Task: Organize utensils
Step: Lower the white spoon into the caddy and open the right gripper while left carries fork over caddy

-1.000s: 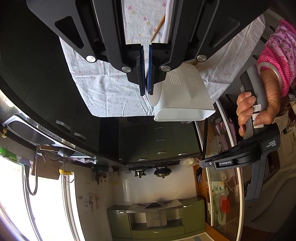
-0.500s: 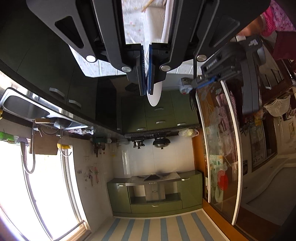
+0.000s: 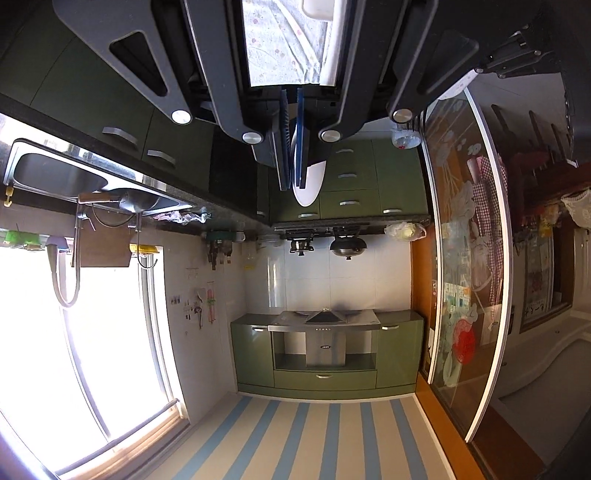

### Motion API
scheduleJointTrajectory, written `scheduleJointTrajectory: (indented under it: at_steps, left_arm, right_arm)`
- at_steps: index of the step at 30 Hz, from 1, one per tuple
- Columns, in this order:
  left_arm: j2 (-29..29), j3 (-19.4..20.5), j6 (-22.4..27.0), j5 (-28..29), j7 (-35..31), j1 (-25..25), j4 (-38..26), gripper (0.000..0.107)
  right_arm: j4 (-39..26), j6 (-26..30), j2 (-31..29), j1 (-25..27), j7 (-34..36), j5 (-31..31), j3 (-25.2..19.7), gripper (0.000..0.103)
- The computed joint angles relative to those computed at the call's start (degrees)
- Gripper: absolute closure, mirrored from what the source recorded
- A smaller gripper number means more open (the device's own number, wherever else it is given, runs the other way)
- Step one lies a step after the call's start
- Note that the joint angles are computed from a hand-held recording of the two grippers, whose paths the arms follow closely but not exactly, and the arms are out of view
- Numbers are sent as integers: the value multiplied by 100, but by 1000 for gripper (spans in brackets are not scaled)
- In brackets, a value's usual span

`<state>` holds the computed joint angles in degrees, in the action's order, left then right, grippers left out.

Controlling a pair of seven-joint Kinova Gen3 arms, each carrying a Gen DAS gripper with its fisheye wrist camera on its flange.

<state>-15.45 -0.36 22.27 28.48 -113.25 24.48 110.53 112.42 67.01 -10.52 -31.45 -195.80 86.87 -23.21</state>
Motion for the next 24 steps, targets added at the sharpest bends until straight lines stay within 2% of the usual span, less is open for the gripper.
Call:
scheduleJointTrajectory:
  at_steps: [4, 8, 15, 23, 24]
  left_arm:
    - [4, 61, 37, -85, 87, -54, -20, 99]
    - [12, 152, 96, -199, 215, -131, -19, 99]
    - [5, 166, 159, -304, 277, -134, -43, 98]
    - [9, 340, 44, -548, 437, -237, -1, 98]
    - [11, 346, 43, -579, 463, -239, -4, 98]
  right_arm:
    - [-69, -194, 3, 99, -135, 210, 111, 99]
    - [-17, 3, 271, 36, -60, 397, 74, 99]
    - [596, -25, 242, -312, -300, 175, 92, 98]
    - [1101, -153, 47, -539, -124, -97, -9, 97]
    - [1151, -210, 25, -546, -105, -109, -5, 93]
